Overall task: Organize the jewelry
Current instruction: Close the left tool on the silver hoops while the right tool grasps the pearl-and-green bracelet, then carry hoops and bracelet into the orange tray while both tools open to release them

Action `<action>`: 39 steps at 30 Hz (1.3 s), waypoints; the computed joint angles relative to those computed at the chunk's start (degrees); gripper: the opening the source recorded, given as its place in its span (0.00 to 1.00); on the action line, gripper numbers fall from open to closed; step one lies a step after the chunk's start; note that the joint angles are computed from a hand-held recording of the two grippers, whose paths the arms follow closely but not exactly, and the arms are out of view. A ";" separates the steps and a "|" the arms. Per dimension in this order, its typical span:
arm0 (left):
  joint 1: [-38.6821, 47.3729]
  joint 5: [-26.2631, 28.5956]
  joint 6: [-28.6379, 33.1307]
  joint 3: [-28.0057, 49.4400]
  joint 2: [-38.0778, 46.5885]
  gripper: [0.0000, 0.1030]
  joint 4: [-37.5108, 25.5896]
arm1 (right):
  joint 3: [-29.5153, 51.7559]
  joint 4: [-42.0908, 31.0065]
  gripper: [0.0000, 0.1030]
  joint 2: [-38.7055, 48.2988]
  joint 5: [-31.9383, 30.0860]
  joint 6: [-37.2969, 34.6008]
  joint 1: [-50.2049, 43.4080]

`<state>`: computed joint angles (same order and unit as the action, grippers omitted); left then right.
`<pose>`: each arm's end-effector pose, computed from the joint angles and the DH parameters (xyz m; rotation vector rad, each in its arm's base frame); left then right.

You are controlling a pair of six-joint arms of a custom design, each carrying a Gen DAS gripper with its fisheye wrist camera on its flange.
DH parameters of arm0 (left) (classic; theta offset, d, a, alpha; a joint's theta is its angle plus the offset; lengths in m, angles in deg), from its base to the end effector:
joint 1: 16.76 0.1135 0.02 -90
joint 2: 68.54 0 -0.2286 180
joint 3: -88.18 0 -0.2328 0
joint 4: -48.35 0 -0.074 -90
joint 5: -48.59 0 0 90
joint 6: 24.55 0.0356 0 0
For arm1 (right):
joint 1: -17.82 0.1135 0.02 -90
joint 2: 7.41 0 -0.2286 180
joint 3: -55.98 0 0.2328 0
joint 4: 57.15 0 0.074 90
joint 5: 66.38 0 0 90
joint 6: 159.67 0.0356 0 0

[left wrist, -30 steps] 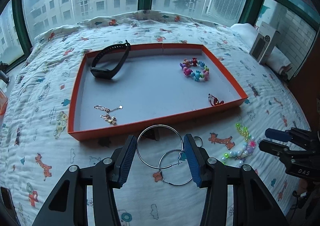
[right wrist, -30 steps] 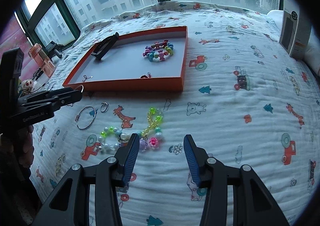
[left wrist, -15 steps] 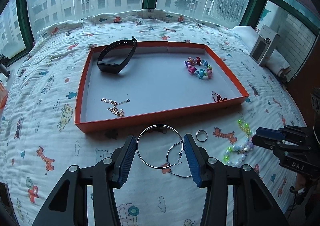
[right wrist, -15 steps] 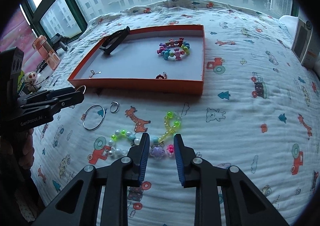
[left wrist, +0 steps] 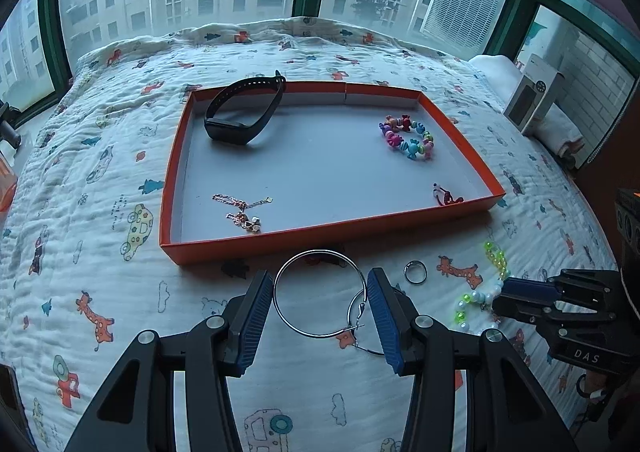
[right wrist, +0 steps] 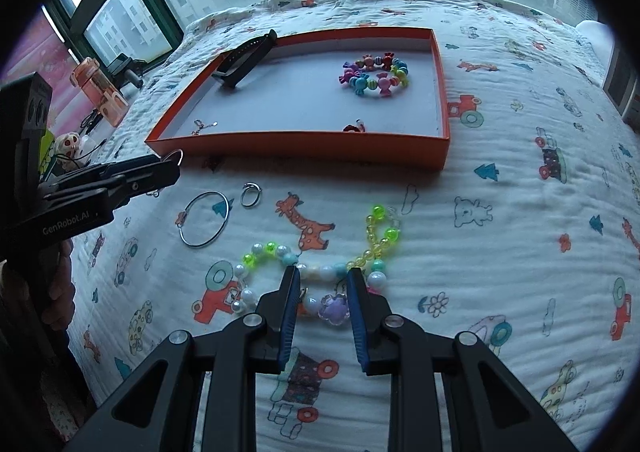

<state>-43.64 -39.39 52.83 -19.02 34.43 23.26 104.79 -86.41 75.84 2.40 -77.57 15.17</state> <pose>0.2983 -0.1526 0.1292 0.3324 2.5432 -0.3137 0.2330 0.0021 0.1128 -0.2346 2.6127 0.4326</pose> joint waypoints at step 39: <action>0.70 0.71 -0.28 -1.97 -0.92 0.51 0.83 | -0.77 1.93 0.18 -0.74 7.38 2.61 0.26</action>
